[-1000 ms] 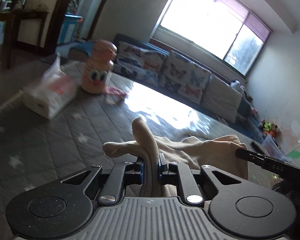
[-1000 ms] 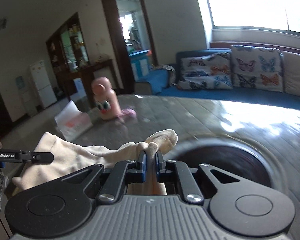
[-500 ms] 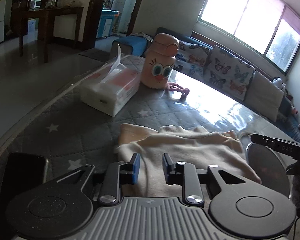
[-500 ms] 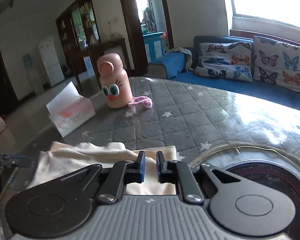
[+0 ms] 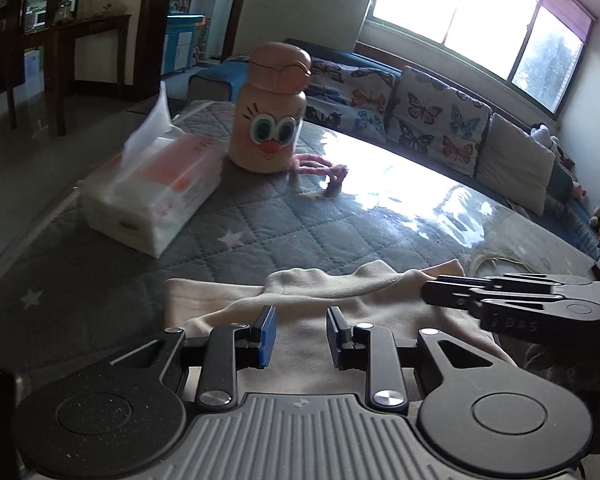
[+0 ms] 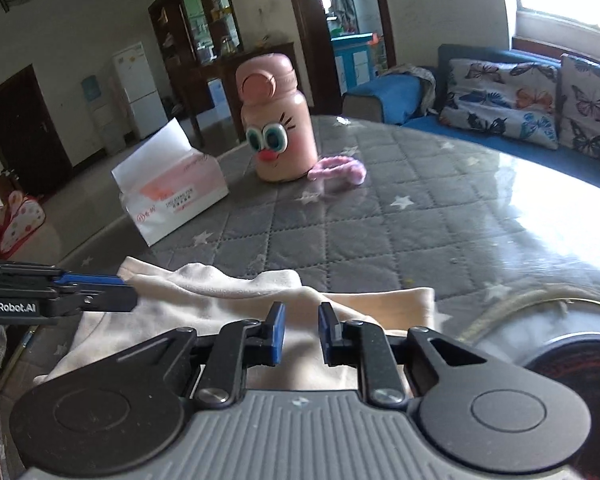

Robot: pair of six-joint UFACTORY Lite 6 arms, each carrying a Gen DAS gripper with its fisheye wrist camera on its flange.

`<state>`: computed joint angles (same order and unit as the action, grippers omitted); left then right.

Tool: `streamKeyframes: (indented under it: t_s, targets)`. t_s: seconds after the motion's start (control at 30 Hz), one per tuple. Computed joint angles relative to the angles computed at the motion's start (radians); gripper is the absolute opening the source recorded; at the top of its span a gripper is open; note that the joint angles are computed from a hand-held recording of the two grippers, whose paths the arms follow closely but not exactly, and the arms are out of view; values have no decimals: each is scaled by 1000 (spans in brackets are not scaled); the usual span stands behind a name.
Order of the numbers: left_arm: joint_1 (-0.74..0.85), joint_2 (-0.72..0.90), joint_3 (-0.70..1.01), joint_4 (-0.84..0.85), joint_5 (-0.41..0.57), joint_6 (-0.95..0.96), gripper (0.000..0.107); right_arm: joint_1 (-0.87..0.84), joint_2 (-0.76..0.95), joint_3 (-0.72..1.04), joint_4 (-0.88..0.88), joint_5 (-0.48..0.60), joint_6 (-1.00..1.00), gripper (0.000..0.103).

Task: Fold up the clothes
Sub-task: 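Fold the sweatshirt over in half with both grippers and lower it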

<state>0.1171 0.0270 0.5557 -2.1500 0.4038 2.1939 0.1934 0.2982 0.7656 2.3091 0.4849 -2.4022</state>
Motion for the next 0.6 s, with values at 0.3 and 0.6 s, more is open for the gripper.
streamKeyframes:
  t_s: [0.3,0.6]
  targets:
    - [-78,170,103,-279,-26,250,28,45,105,71,152,-5,-153,18]
    - [-82,92,56,-262,-34,238,28,-15,-59,-35,0,-6,-35,18]
